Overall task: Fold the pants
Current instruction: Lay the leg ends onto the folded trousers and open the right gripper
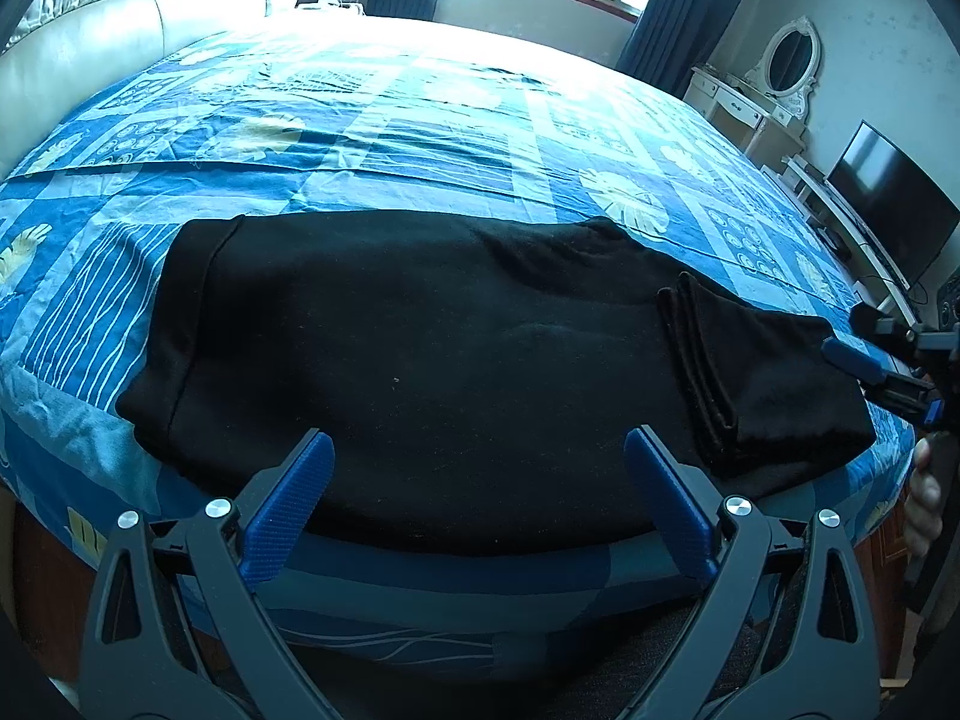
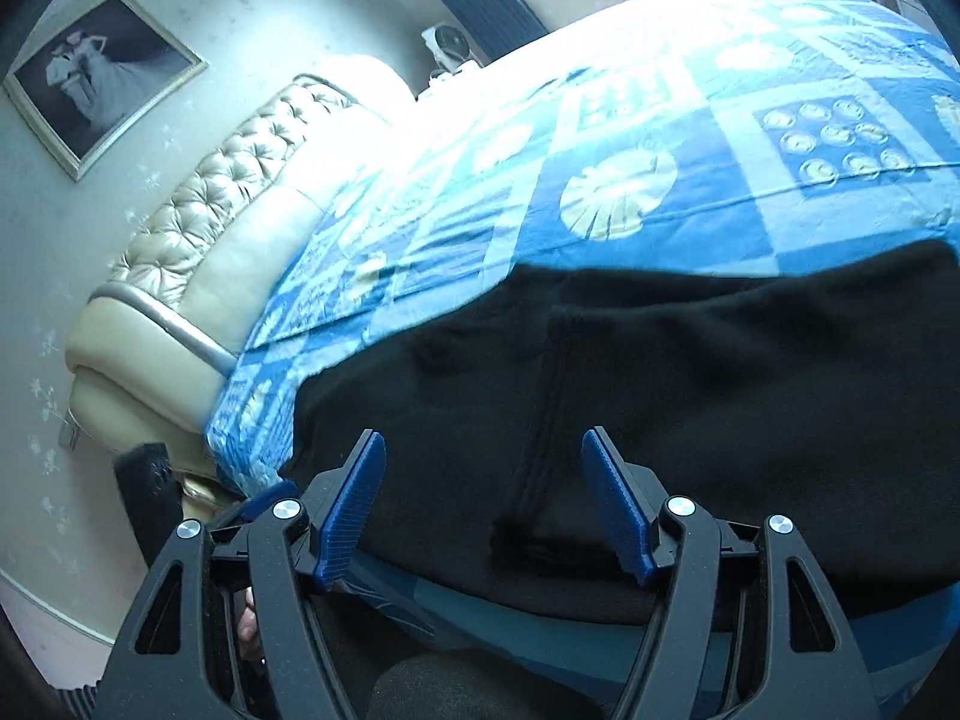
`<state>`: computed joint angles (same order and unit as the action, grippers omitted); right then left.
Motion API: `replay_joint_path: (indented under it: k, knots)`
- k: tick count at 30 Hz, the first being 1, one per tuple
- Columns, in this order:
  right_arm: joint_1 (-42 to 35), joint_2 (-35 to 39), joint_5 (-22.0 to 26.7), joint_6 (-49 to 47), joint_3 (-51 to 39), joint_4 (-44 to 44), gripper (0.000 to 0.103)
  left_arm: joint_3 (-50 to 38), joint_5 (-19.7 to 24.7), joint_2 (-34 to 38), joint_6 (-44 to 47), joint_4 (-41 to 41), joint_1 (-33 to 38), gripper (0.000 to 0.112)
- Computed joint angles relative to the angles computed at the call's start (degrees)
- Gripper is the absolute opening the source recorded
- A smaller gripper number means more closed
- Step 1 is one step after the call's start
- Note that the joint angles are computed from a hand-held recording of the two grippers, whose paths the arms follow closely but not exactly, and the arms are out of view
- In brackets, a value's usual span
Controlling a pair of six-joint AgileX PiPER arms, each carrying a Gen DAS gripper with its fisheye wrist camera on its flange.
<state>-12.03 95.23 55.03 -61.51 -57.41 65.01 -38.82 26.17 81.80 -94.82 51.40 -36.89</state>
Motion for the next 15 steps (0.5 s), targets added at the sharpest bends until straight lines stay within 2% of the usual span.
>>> replay_joint_path:
  k: [3,5,8,12,13,15]
  knots:
    - [-11.2,5.2,3.6,2.3,-7.4,-0.2,0.072,0.3,-1.6,-0.4,-0.7,0.4,0.2,0.097]
    - [-16.4,12.3,5.7,6.7,-14.1,-1.0,0.072,0.3,-2.1,-0.5,-1.2,0.6,0.3,0.097]
    - [-19.7,24.1,8.9,16.1,-24.9,-5.0,0.072,0.2,-2.0,-0.1,-0.6,0.2,0.3,0.097]
    - [-20.5,34.1,13.4,20.7,-31.9,-3.5,0.072,0.2,-2.6,0.4,0.7,-1.6,0.8,0.097]
    - [-20.3,35.1,13.8,20.5,-32.6,-3.2,0.070,0.3,-3.2,0.6,1.1,-2.2,1.3,0.097]
    - [-19.3,35.8,13.3,20.2,-33.3,-4.3,0.053,0.7,-4.5,0.7,2.2,-3.8,2.1,0.097]
